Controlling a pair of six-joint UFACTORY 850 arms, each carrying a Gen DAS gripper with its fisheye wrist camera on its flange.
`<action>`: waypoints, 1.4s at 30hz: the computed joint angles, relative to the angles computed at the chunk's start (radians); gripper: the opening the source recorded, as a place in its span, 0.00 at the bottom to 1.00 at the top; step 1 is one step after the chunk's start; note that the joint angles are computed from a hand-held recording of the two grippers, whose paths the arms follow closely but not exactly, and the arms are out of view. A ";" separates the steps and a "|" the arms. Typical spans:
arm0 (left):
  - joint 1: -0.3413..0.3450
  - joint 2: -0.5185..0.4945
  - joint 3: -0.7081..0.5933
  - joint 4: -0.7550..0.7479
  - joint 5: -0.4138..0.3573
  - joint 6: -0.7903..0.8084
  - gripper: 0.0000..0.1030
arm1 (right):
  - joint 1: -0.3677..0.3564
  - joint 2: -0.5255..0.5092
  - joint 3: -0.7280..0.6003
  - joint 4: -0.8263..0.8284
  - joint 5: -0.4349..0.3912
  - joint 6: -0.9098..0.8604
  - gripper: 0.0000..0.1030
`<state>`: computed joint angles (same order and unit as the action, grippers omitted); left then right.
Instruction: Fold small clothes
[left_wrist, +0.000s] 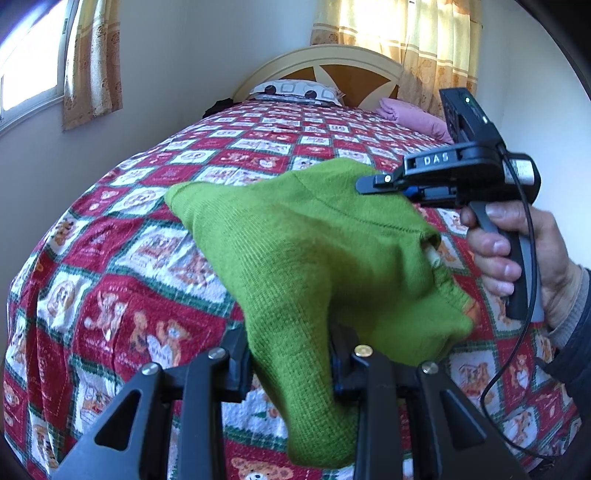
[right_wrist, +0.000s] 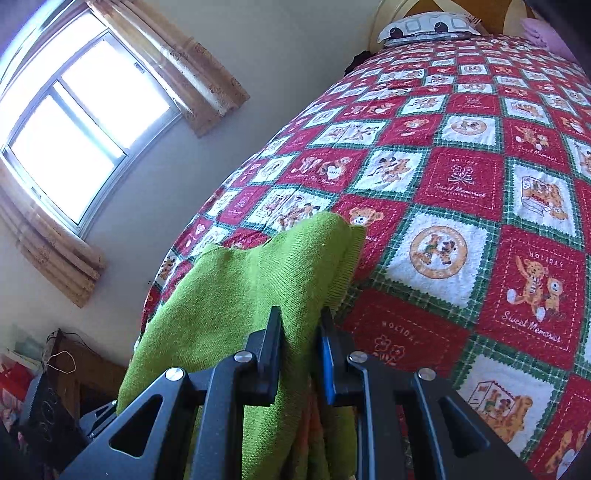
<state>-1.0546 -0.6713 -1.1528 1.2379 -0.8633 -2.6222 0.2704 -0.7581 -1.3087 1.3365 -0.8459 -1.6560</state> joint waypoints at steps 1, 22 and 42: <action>0.000 -0.007 0.000 -0.002 0.007 -0.011 0.33 | 0.001 -0.001 0.000 -0.001 0.003 0.001 0.17; -0.025 -0.025 -0.055 -0.163 -0.332 0.108 0.97 | -0.077 0.158 0.222 0.046 0.031 -0.168 0.41; 0.053 -0.081 -0.089 -0.204 -0.260 0.185 1.00 | -0.115 0.267 0.411 0.187 0.197 -0.436 0.41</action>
<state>-1.0017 -0.7523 -1.2422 1.0338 -1.1228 -2.4369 0.1555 -0.4909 -0.8973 1.5239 -0.6492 -2.0916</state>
